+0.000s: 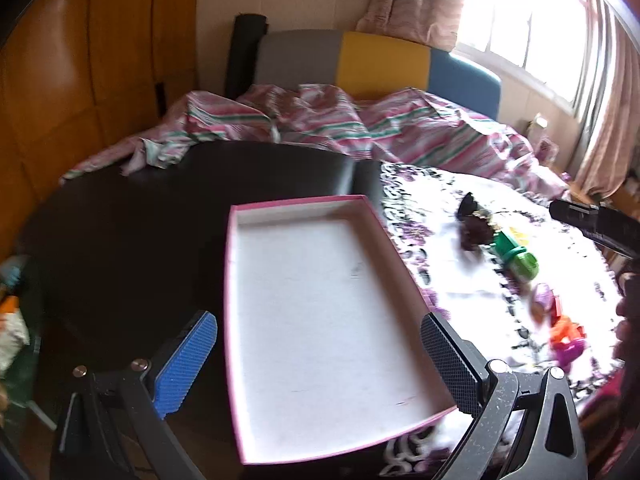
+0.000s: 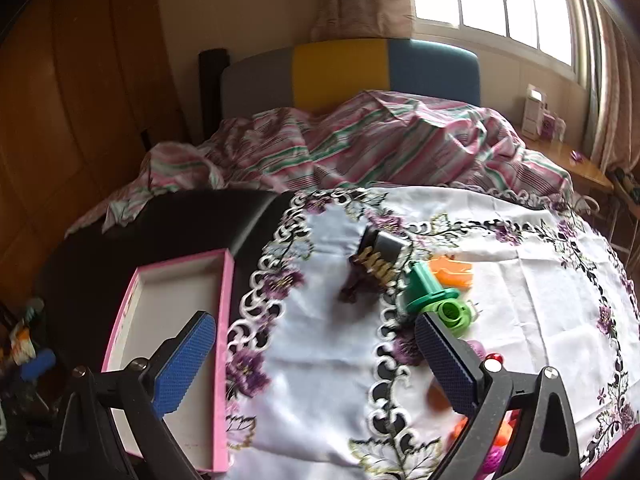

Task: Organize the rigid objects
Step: 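Reach the left gripper to the brown comb and grasp it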

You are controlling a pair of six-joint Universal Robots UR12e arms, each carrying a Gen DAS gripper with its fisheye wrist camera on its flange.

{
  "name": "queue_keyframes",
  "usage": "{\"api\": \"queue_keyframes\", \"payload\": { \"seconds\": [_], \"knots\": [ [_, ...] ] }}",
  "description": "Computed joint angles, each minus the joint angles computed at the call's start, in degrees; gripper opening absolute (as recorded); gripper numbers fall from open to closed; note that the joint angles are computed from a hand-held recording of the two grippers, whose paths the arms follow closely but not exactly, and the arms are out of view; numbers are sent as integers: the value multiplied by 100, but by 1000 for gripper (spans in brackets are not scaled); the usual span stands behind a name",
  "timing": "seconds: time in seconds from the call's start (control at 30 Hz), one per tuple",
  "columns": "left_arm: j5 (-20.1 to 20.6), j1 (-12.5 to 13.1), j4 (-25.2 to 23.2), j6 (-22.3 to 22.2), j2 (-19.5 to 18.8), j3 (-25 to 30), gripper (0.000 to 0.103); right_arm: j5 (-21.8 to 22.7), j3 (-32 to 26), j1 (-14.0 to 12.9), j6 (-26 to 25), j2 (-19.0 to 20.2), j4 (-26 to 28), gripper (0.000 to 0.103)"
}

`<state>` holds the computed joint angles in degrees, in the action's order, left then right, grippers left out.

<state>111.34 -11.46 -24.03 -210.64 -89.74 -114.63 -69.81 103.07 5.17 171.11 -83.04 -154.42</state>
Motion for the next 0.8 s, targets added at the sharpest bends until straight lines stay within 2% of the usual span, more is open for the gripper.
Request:
{"api": "queue_keyframes", "payload": {
  "seconds": [0.07,0.2,0.33,0.4,0.47,0.63,0.8],
  "knots": [
    [-50,-5,-24,54,-65,77,103,-62,-93,-94,104,78,-44,102],
    [-53,-62,-30,302,-219,240,103,-455,-203,-225,336,288,-305,102],
    [-368,11,-94,408,-314,374,102,-598,-220,-360,550,489,-510,102],
    [-605,57,-114,561,-403,497,102,-588,-169,-426,734,538,-625,102],
    [-575,34,-64,752,-528,642,102,-502,-96,-513,974,576,-746,102],
    [-623,-2,-95,1334,-978,1195,102,-371,-115,-646,1408,621,-644,102],
    [-1106,48,-428,1663,-1511,1877,102,-390,-143,-674,1529,615,-451,102]
  ]
}}
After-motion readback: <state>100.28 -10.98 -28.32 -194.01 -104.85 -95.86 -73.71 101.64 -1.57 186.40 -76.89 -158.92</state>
